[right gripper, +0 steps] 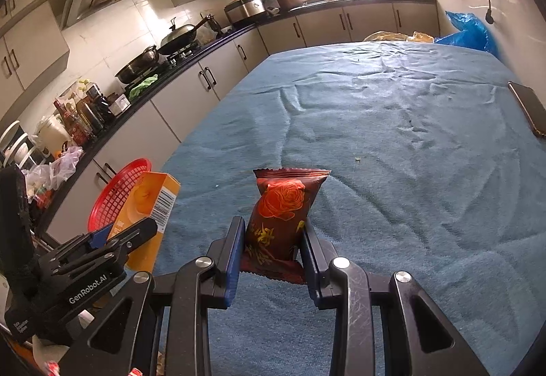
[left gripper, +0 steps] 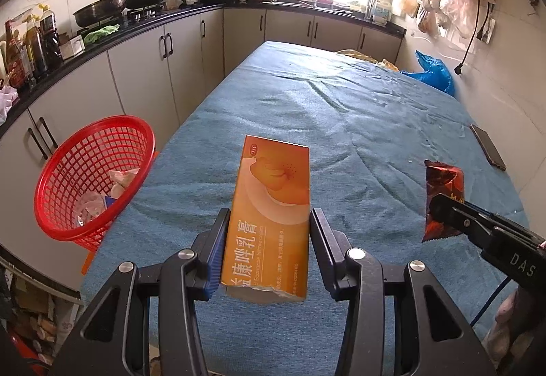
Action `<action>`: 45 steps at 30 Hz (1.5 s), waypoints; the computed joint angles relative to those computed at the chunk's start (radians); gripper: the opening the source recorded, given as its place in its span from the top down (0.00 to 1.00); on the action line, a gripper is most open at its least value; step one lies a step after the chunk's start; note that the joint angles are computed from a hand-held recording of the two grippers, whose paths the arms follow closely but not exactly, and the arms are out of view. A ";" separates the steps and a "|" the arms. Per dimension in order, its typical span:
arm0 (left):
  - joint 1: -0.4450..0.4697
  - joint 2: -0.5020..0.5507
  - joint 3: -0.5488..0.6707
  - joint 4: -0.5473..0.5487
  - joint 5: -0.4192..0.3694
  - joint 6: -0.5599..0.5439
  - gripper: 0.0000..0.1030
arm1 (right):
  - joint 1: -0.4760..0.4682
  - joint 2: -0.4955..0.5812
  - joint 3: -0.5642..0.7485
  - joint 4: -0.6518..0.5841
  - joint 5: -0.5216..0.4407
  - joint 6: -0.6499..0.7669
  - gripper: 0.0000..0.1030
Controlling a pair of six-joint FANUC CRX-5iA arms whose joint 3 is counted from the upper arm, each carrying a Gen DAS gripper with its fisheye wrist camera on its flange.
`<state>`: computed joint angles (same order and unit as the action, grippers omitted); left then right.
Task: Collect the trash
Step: 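Carry the orange box and red wrapper over the red basket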
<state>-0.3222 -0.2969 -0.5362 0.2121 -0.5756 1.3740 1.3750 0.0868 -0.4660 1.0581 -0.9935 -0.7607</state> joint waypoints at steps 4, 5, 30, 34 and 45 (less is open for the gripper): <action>0.030 -0.026 -0.020 0.031 0.001 -0.032 0.57 | -0.001 0.010 0.019 -0.003 -0.006 0.018 0.67; 0.039 -0.033 -0.026 0.040 0.001 -0.041 0.57 | -0.003 0.013 0.025 -0.002 -0.005 0.025 0.67; 0.364 -0.176 -0.131 0.258 -0.015 -0.266 0.56 | -0.088 0.222 0.316 -0.024 0.150 0.332 0.67; 0.403 -0.186 -0.140 0.280 -0.006 -0.286 0.56 | -0.094 0.266 0.383 -0.061 0.164 0.411 0.67; 0.454 -0.168 -0.102 0.192 0.006 -0.240 0.56 | -0.105 0.345 0.502 -0.086 0.212 0.528 0.66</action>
<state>0.1322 -0.4651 -0.6378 0.4042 -0.5698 1.1337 1.2704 0.4315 0.0364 0.9720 -0.7813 -0.2323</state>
